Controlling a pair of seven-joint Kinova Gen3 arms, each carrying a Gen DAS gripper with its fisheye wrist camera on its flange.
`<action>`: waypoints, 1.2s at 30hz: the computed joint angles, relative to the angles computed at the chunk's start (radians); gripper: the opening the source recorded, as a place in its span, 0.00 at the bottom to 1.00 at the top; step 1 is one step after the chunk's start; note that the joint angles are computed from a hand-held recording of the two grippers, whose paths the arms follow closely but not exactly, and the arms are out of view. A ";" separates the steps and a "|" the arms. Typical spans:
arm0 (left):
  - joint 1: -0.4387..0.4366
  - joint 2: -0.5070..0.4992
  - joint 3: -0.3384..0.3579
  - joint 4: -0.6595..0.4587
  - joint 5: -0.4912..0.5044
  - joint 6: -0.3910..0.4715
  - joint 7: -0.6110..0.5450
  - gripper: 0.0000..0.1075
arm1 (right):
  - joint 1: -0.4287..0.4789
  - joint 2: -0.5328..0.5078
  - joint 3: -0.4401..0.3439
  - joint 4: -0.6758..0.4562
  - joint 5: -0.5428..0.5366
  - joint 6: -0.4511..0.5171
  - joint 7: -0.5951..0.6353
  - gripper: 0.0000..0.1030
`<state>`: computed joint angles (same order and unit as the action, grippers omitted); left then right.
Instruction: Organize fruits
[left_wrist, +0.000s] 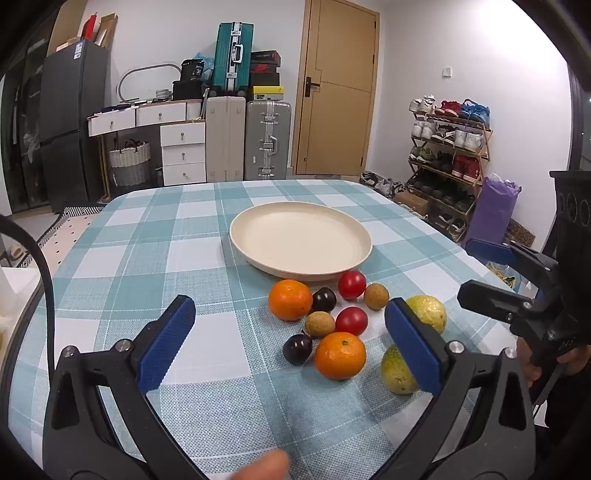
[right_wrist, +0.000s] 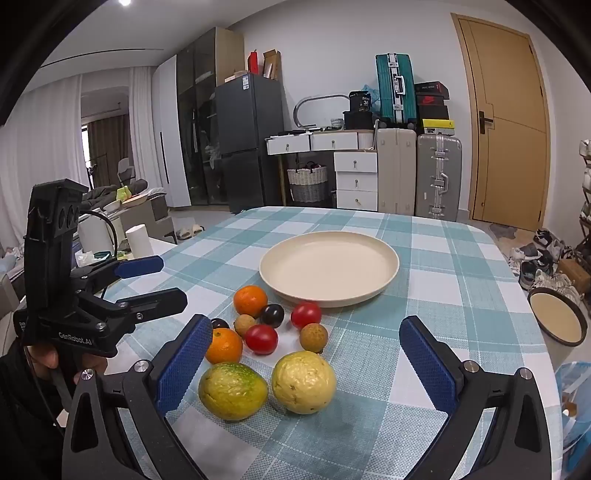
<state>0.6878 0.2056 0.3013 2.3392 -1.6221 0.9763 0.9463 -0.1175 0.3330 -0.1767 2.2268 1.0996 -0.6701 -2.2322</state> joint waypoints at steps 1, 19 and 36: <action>0.000 0.001 0.000 0.001 -0.004 0.000 0.005 0.95 | -0.004 -0.002 0.000 -0.001 -0.001 0.010 0.000 1.00; -0.001 0.001 0.002 0.002 -0.006 0.002 0.015 0.95 | -0.004 0.003 -0.004 0.001 -0.019 0.012 0.021 1.00; -0.003 -0.001 0.001 0.003 -0.007 -0.003 0.015 0.95 | -0.004 -0.003 -0.005 -0.001 -0.015 0.022 0.019 1.00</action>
